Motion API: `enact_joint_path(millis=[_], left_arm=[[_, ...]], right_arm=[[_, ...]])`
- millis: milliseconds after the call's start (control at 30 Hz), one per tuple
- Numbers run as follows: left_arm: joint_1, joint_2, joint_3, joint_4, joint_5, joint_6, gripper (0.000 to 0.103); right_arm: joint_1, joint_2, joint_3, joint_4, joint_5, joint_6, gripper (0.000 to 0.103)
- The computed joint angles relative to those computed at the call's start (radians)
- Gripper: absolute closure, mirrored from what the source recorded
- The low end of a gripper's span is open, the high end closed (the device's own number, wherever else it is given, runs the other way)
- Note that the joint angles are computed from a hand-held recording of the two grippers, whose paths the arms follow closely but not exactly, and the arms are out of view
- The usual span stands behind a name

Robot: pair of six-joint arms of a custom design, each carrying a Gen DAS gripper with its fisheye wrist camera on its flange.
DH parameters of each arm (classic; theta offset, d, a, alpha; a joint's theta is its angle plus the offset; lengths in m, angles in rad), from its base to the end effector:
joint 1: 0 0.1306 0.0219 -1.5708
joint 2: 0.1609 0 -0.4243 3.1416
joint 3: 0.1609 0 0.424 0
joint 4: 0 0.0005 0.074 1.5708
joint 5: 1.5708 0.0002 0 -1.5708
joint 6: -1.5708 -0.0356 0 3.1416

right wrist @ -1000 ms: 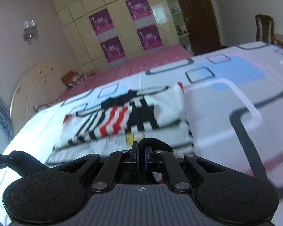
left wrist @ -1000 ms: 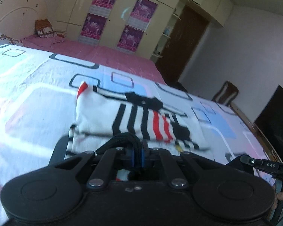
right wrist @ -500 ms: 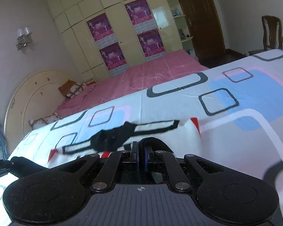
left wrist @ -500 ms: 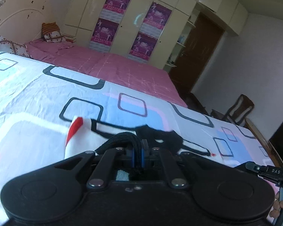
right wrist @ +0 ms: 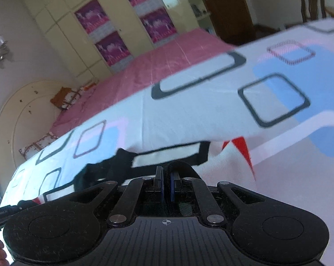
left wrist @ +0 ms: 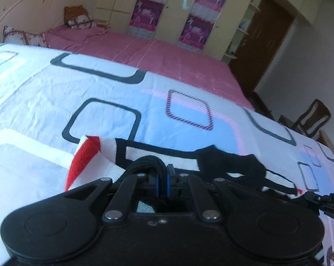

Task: Fold small clothes

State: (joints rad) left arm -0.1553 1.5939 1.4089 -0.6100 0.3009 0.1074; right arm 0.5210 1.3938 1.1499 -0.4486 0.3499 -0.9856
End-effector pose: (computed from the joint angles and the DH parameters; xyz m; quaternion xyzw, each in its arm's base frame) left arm 0.5830 -0.1025 0.3925 0.0786 0.9136 -0.1865 0.3526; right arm 0.4479 0.2424 0.3837 0.2772 0.8503 0.1715 0.4132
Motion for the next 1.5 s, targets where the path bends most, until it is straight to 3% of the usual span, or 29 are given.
enact_joint_path(millis=[133,267,367,400,433,467,500,533,700,800,867,900,1000,1133,1200,1267,1400,1500], left_arm=[[-0.014,0.043,0.04,-0.028,-0.039,0.01,0.096],[-0.014,0.06,0.055,-0.036,-0.046,0.024,0.084],[0.002,0.046,0.051,-0.003,-0.039,0.069,0.052],[0.006,0.036,0.043,0.02,-0.046,0.076,0.042],[0.012,0.025,0.035,0.038,-0.05,0.073,0.04],[0.017,0.019,0.033,0.041,-0.046,0.062,0.04],[0.023,0.014,0.031,0.039,-0.039,0.043,0.04],[0.025,0.009,0.029,0.033,-0.036,0.019,0.04],[0.012,0.008,0.015,-0.032,-0.049,-0.139,0.047],[-0.003,0.021,0.008,-0.05,-0.108,-0.159,0.074],[-0.007,0.005,-0.03,0.006,-0.15,-0.17,0.083],[-0.008,0.0,-0.041,0.02,-0.157,-0.178,0.085],[-0.016,-0.017,-0.074,0.067,-0.191,-0.217,0.088],[-0.019,-0.026,-0.098,0.104,-0.209,-0.197,0.088],[-0.021,-0.032,-0.112,0.124,-0.22,-0.194,0.088],[-0.02,-0.033,-0.115,0.129,-0.221,-0.188,0.088],[-0.019,-0.029,-0.111,0.126,-0.224,-0.185,0.088],[-0.023,-0.028,-0.107,0.117,-0.235,-0.182,0.087]], right_arm=[[-0.022,0.022,0.007,0.009,-0.012,0.008,0.098],[-0.042,0.031,0.011,-0.001,-0.047,-0.006,0.097],[-0.049,0.018,-0.003,0.025,-0.052,0.006,0.095],[-0.049,0.01,-0.01,0.036,-0.05,0.013,0.09],[-0.047,0.004,-0.014,0.041,-0.034,0.019,0.069],[-0.041,0.004,-0.011,0.04,0.003,0.028,0.038],[-0.035,0.002,-0.01,0.042,0.044,0.044,0.031],[-0.033,-0.002,-0.014,0.058,0.054,0.075,0.031],[-0.032,0.002,-0.009,0.059,0.022,0.157,0.031],[-0.02,0.029,0.007,0.025,0.02,0.209,0.035],[-0.019,0.05,0.019,-0.004,-0.004,0.221,0.071],[-0.019,0.062,0.026,-0.014,-0.008,0.224,0.074],[-0.018,0.076,0.03,-0.014,-0.001,0.251,0.074],[-0.031,0.094,0.043,-0.007,-0.058,0.258,0.074],[-0.02,0.104,0.05,-0.021,-0.03,0.305,0.075],[-0.012,0.112,0.061,-0.039,0.008,0.323,0.096],[-0.024,0.102,0.036,-0.028,0.046,0.279,0.099],[-0.006,0.121,0.06,-0.055,0.095,0.302,0.099]])
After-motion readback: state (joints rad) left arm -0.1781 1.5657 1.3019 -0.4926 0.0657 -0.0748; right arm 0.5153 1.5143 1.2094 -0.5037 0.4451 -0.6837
